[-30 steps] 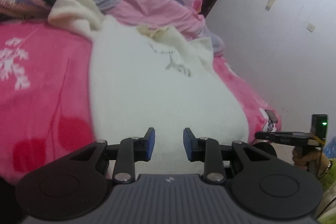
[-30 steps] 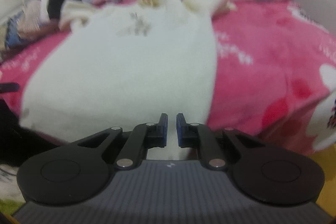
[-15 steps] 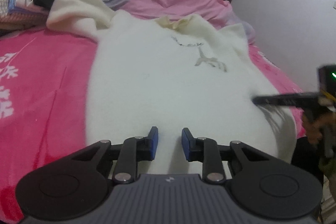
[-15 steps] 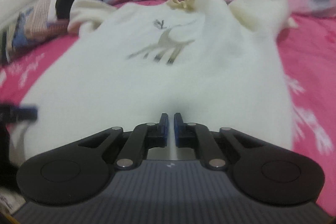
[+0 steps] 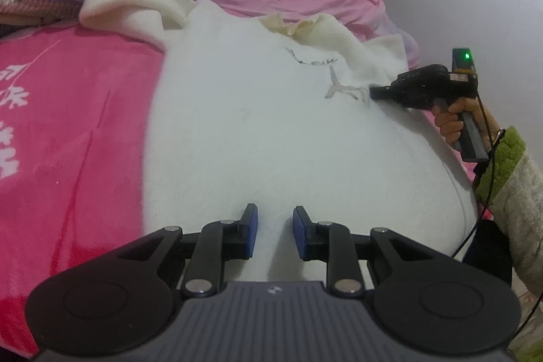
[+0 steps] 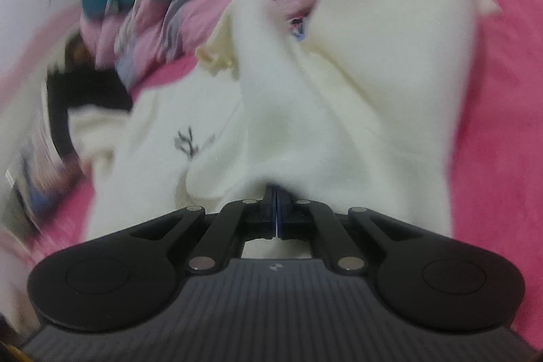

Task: Fold clothes

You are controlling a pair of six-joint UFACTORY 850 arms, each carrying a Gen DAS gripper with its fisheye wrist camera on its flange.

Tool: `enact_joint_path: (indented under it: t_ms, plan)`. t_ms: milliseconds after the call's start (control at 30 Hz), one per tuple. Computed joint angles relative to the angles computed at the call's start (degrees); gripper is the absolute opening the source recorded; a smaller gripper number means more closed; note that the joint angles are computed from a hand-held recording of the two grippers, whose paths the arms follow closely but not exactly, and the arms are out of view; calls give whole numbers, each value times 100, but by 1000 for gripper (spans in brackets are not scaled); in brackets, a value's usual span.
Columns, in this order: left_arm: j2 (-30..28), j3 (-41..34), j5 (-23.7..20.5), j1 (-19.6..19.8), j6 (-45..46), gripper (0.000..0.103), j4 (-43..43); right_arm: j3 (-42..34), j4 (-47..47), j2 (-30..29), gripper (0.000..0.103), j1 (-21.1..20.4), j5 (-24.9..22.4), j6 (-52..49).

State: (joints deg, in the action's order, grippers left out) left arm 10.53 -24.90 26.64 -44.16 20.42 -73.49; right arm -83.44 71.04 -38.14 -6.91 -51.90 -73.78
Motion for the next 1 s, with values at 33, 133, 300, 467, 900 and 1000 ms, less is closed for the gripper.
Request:
enact_joint_path:
  t_ms: [33,133,300,467,900,1000]
  plan:
    - [-11,3,46,-27,-11,25,-14,68,68,54,0,-52,-75,23]
    - [-56,-13,182,-115,107,24,-104,588,173,482,5,-158,-464,-473]
    - [-65,87,343,-149,-284,24,314,1315,-499,1145,5,245,-1029,-1139]
    - [-12,300,559,-173,-916,24,1033,1233,-867,1057,5,1323,-584,-1054]
    - [988,1078,898,132,-2369,24,2486,-541,1042,-586,5,1948,-585,249]
    - [1536,1020,581,627,-1206,27,1994,-536,1554,-897,5,1765,-1604,-138]
